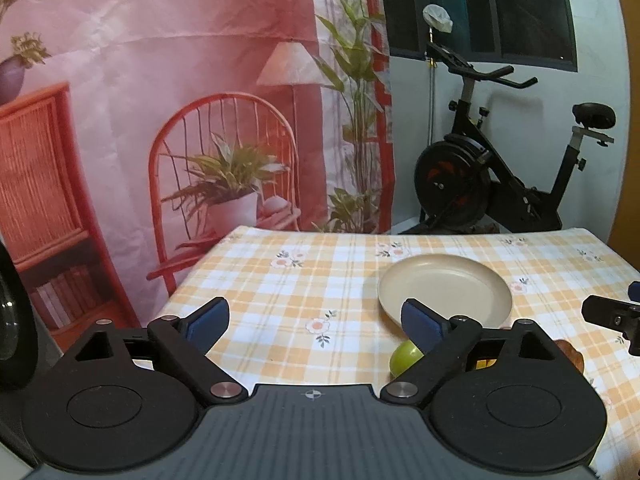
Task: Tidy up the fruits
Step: 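Move both grippers forward toward the fruit pile beside the plate, then lower the left gripper around the red apple and close it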
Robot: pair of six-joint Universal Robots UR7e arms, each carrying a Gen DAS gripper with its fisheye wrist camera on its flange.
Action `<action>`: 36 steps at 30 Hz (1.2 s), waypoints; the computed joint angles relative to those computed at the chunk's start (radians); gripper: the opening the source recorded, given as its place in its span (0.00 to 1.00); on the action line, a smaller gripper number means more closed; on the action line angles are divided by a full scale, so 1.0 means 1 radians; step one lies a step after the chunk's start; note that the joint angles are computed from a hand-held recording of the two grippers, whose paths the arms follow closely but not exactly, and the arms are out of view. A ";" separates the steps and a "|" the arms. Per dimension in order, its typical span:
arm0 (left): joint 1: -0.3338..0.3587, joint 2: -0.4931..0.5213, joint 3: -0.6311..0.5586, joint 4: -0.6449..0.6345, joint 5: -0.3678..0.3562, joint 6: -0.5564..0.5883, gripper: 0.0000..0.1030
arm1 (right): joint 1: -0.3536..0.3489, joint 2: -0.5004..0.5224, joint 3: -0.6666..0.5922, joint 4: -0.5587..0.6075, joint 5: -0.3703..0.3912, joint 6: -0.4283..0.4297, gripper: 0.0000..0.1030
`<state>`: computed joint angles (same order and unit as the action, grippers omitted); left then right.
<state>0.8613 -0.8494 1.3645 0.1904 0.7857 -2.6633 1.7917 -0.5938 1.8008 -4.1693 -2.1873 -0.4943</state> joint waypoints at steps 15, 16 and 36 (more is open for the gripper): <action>0.069 0.052 -0.058 0.132 0.127 -0.141 0.87 | -0.013 0.049 -0.007 0.050 0.008 -0.120 1.00; 0.071 0.055 -0.060 0.138 0.135 -0.142 0.87 | -0.016 0.048 -0.003 0.050 0.018 -0.120 1.00; 0.065 0.084 -0.067 0.158 0.091 -0.161 0.82 | -0.058 -0.005 0.055 0.187 0.077 0.047 0.99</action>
